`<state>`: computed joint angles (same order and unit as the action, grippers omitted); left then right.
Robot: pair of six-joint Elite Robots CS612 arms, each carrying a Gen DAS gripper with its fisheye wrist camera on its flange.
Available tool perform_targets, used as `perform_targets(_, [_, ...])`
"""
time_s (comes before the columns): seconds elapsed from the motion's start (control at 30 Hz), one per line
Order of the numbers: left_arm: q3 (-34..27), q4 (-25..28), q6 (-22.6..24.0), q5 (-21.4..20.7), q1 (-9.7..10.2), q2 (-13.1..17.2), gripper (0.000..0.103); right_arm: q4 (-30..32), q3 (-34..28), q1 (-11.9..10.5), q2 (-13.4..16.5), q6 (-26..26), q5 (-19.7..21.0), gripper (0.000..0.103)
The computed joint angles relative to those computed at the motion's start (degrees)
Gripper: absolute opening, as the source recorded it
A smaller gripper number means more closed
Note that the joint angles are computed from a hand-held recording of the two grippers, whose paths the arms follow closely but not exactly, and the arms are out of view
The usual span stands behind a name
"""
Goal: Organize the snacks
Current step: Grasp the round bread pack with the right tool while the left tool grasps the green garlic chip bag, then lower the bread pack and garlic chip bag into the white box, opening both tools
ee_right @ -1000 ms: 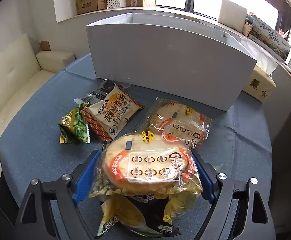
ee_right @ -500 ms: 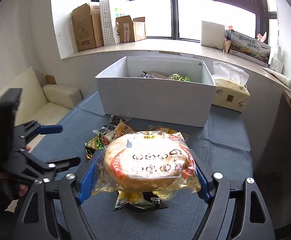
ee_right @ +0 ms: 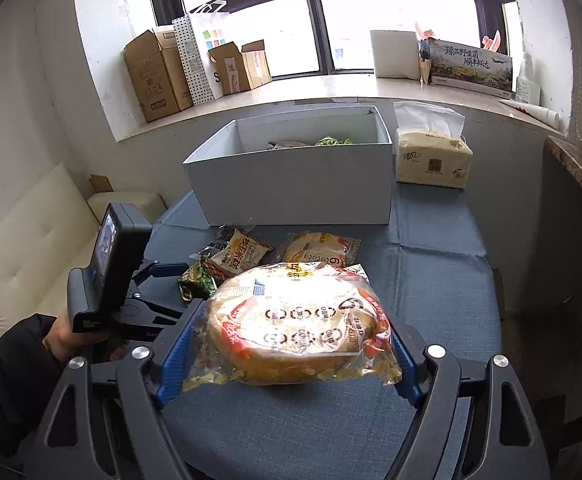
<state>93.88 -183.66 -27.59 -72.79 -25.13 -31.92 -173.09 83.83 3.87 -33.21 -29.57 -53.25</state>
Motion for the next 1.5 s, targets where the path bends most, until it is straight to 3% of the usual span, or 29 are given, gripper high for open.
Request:
perform_targets(0.07, [0.3, -0.2, -0.4, -0.1, 0.16, -0.2, 0.059, 0.4, 0.2, 0.1, -0.1, -0.6, 0.0, 0.084])
perform_targets(0.33, [4.1, -5.8, -1.7, -1.5, 0.33, -2.3, 0.058, 1.1, 0.5, 0.2, -0.2, -1.5, 0.0, 0.084])
perform_targets(0.53, [9.8, -15.2, -5.1, -0.1, -0.9, -5.8, 0.058, 0.9, 0.7, 0.2, -0.3, -1.0, 0.9, 0.084])
perform_targets(0.67, [11.4, -18.5, -7.7, 1.7, -1.1, -7.7, 0.058, 0.5, 0.0, 0.3, 0.1, 0.4, 2.7, 0.084])
perform_targets(0.8, [10.4, -19.6, -6.3, 3.0, -0.25, -9.1, 0.058, 2.0, -3.2, 0.6, 1.0, 2.7, 6.1, 0.084])
perform_targets(1.03, [2.1, -15.3, -1.2, 3.4, 3.05, -8.3, 0.058, 3.2, -16.0, 2.5, 5.7, 9.9, 6.8, 0.084])
perform_targets(1.17, [-5.1, -10.2, -2.2, 1.8, 5.73, -5.5, 0.059, 6.3, -26.7, 4.2, 10.3, 12.7, 3.3, 0.084])
perform_targets(1.33, [-12.6, -0.7, -3.3, 1.7, 7.54, -2.0, 0.059, 15.3, -39.2, 6.0, 15.8, 12.0, -3.4, 0.085])
perform_targets(1.37, [-13.6, 1.0, -4.0, 1.1, 7.81, -1.5, 0.061, 16.9, -41.3, 6.0, 16.8, 12.4, -2.7, 0.089])
perform_targets(1.4, [-14.4, 2.3, -4.6, 0.1, 8.12, -1.2, 0.073, 19.6, -43.3, 6.0, 17.7, 12.3, -2.1, 0.09])
perform_targets(1.43, [-14.6, 2.6, -5.3, 0.0, 8.24, -1.0, 0.098, 22.8, -45.3, 6.1, 18.4, 12.1, -2.2, 0.093])
perform_targets(1.5, [-13.9, 0.1, -6.1, -1.4, 8.52, -0.8, 0.103, 23.6, -46.8, 6.0, 19.3, 14.1, -3.5, 0.103])
